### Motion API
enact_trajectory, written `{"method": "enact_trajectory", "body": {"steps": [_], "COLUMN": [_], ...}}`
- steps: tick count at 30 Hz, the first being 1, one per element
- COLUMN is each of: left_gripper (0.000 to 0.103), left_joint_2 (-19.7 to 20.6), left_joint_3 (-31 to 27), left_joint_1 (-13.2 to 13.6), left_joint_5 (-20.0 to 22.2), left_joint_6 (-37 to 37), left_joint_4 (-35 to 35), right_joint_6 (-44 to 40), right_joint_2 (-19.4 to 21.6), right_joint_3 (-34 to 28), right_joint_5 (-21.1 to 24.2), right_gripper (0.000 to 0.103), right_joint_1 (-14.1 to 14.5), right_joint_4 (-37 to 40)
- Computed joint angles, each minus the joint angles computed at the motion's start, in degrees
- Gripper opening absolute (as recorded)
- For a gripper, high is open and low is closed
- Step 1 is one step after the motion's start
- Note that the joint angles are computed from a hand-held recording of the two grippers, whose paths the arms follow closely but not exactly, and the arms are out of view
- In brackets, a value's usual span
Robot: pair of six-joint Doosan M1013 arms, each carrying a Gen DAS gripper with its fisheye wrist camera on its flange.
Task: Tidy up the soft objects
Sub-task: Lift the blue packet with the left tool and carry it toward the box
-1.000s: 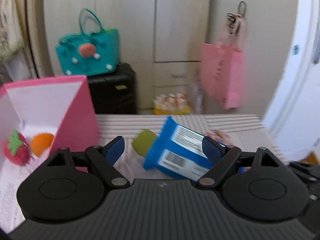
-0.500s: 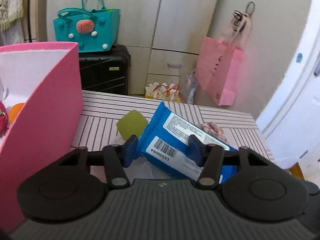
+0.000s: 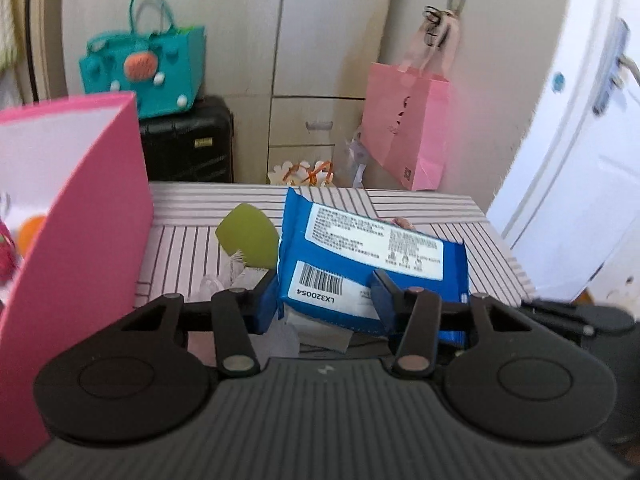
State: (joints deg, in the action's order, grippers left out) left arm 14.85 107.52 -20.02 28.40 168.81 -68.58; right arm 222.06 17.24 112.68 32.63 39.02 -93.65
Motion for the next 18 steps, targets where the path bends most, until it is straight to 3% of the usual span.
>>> {"method": "enact_trajectory", "body": {"steps": [6,14,18], "left_gripper": [0.048,0.048,0.048], "left_joint_2": [-2.4,-3.7,-4.0], "left_joint_3": [1.8,2.4,1.9], "left_joint_1": [0.7,2.7,3.3], "left_joint_5": [1.9,7.4,9.8], "left_joint_6": [5.4,10.8,8.3], "left_joint_4": [-1.0,-3.6,-0.5], "right_joint_6": [-1.4,-7.6,-12.4], "right_joint_2": [-0.9,-2.2,-3.0], "right_joint_3": [0.7,0.8,0.8], "right_joint_5": [1.3,5.4,3.9], "right_gripper": [0.041,0.043,0.046], "right_joint_1": [1.3,3.6,3.6], "right_joint_4": [1.0,3.7,6.4]}}
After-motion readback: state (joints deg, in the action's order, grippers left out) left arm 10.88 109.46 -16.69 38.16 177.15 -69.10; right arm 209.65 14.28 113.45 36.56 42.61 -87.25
